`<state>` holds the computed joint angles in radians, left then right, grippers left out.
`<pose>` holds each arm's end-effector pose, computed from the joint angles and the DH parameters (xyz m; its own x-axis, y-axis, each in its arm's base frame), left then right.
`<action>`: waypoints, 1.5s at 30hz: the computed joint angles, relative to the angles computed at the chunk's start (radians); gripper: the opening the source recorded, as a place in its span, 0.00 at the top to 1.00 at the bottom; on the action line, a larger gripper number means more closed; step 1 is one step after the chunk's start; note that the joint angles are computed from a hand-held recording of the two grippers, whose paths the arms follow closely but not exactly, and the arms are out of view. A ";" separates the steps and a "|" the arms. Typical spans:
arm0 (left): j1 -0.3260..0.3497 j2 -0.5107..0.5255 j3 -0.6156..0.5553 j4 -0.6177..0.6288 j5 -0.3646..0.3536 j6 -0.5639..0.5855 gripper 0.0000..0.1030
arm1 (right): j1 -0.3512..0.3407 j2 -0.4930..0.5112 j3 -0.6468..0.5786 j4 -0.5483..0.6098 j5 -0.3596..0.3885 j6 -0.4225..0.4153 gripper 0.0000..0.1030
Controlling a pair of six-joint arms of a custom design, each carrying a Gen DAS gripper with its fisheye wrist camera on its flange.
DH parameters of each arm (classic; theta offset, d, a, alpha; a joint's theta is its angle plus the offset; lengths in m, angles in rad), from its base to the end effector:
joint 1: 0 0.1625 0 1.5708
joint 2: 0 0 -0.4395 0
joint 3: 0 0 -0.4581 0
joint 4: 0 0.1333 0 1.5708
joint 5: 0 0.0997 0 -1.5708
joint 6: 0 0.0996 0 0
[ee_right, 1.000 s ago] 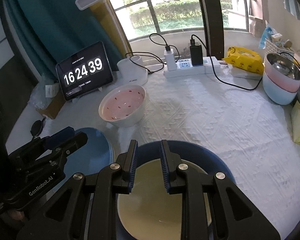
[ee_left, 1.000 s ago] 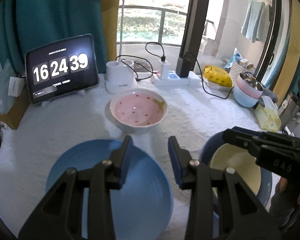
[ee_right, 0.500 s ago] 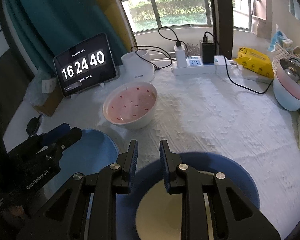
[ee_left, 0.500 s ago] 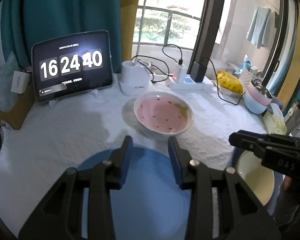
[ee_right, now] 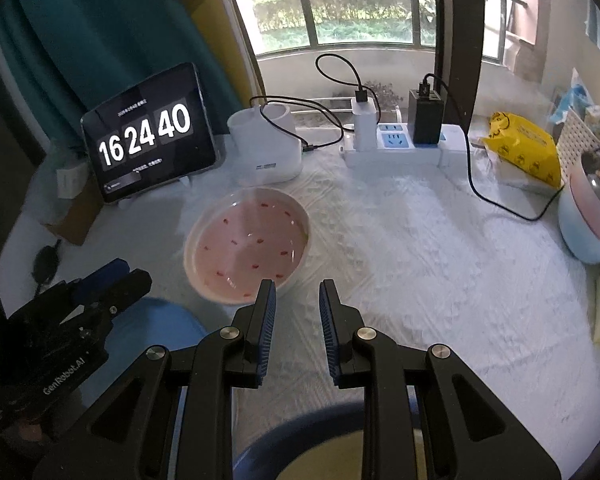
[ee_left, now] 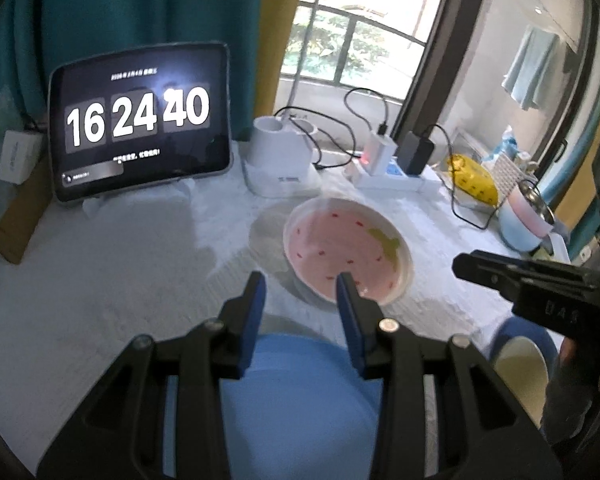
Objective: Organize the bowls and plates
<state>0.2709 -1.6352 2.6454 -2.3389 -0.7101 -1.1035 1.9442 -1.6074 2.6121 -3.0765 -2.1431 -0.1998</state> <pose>-0.2298 -0.2806 0.1262 -0.8348 0.0729 -0.5457 0.4220 0.7213 -0.5493 0.2042 -0.3037 0.1895 -0.7967 -0.2253 0.5609 -0.4878 0.7876 -0.3765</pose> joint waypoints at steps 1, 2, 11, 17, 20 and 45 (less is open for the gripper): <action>0.026 0.015 -0.007 -0.025 -0.009 0.016 0.63 | -0.002 0.012 -0.009 0.001 -0.004 -0.004 0.77; 0.042 0.023 -0.009 -0.051 -0.016 0.031 0.63 | -0.005 0.029 -0.019 0.000 -0.009 -0.009 0.77; 0.166 0.120 -0.046 -0.213 -0.080 0.129 0.63 | -0.048 0.127 -0.090 0.053 -0.005 0.029 0.75; 0.217 0.190 -0.078 -0.251 -0.104 0.164 0.63 | -0.071 0.171 -0.128 0.086 -0.006 0.063 0.70; 0.228 0.200 -0.084 -0.255 -0.107 0.171 0.63 | -0.082 0.188 -0.144 0.101 -0.011 0.067 0.70; 0.316 0.304 -0.112 -0.363 -0.180 0.256 0.63 | -0.145 0.232 -0.182 0.168 0.055 0.053 0.79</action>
<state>0.5866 -1.3313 2.5331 -2.7019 -0.8898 -0.8476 1.7990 -1.3749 2.4298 -2.9084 -2.0883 -0.1466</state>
